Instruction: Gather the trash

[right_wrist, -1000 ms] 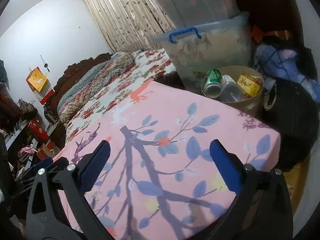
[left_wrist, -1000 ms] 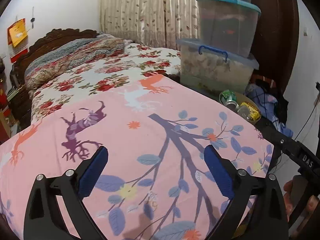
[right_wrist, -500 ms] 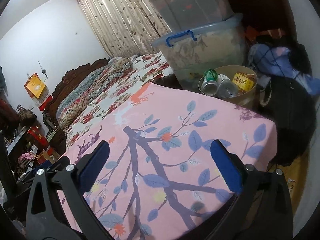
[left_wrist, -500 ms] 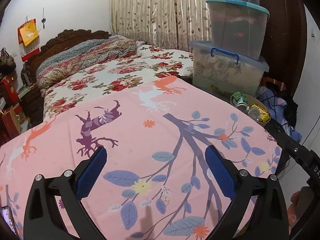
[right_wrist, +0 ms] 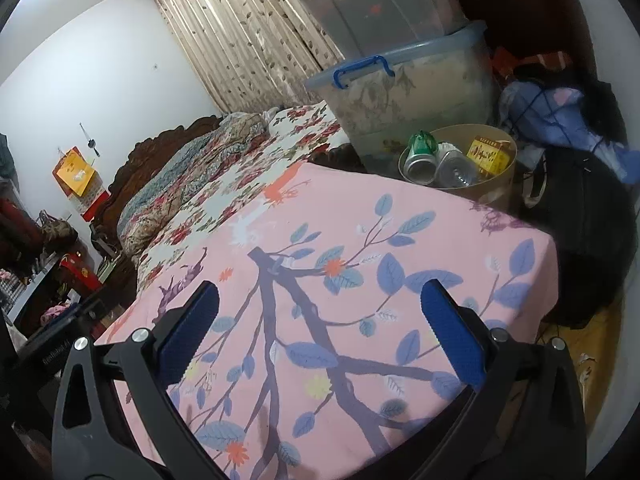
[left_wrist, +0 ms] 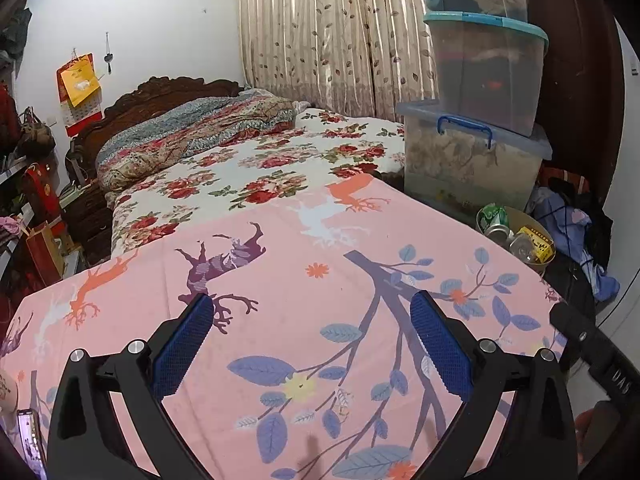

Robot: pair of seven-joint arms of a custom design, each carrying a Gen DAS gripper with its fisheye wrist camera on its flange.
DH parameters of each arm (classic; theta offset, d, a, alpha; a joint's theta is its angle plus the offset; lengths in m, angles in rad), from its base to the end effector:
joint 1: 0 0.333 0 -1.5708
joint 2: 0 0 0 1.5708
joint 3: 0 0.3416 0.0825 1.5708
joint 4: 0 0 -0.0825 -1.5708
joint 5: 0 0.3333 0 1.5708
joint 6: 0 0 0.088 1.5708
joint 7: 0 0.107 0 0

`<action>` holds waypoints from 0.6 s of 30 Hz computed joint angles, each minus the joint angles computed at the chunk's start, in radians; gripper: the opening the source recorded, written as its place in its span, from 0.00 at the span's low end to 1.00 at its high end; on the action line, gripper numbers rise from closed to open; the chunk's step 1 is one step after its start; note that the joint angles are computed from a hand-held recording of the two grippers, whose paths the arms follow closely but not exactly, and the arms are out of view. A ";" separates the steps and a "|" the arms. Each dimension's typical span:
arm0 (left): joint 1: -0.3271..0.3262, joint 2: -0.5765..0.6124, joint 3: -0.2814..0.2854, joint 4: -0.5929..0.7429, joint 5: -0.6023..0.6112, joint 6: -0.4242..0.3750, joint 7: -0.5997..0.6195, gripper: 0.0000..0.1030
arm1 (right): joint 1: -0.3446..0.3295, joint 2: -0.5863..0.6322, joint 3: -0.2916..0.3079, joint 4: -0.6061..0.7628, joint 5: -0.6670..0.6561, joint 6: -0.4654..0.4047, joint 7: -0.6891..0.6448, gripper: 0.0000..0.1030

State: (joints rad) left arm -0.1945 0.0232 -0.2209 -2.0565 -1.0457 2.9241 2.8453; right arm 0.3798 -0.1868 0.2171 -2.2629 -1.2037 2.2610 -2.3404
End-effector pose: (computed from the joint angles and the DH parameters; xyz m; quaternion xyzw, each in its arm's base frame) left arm 0.5208 -0.1690 0.5496 -0.3538 0.8119 -0.4048 0.2275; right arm 0.3947 0.2453 0.5195 -0.2351 0.8404 -0.3272 0.3626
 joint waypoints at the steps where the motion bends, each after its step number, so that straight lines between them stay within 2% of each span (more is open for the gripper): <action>1: 0.000 -0.003 0.000 0.000 -0.003 -0.002 0.001 0.92 | 0.000 0.000 0.000 0.000 -0.003 0.002 -0.001 0.97; 11: -0.006 -0.019 0.006 -0.006 -0.032 0.007 0.006 0.92 | 0.006 -0.001 0.002 0.000 -0.012 -0.007 0.002 0.97; 14: -0.012 -0.021 0.005 -0.008 -0.060 0.042 0.031 0.92 | 0.007 -0.001 0.003 -0.002 -0.015 -0.002 0.009 0.97; 18: -0.023 -0.020 -0.001 -0.021 -0.026 0.111 0.005 0.92 | 0.009 -0.001 0.005 -0.002 -0.021 0.000 0.013 0.97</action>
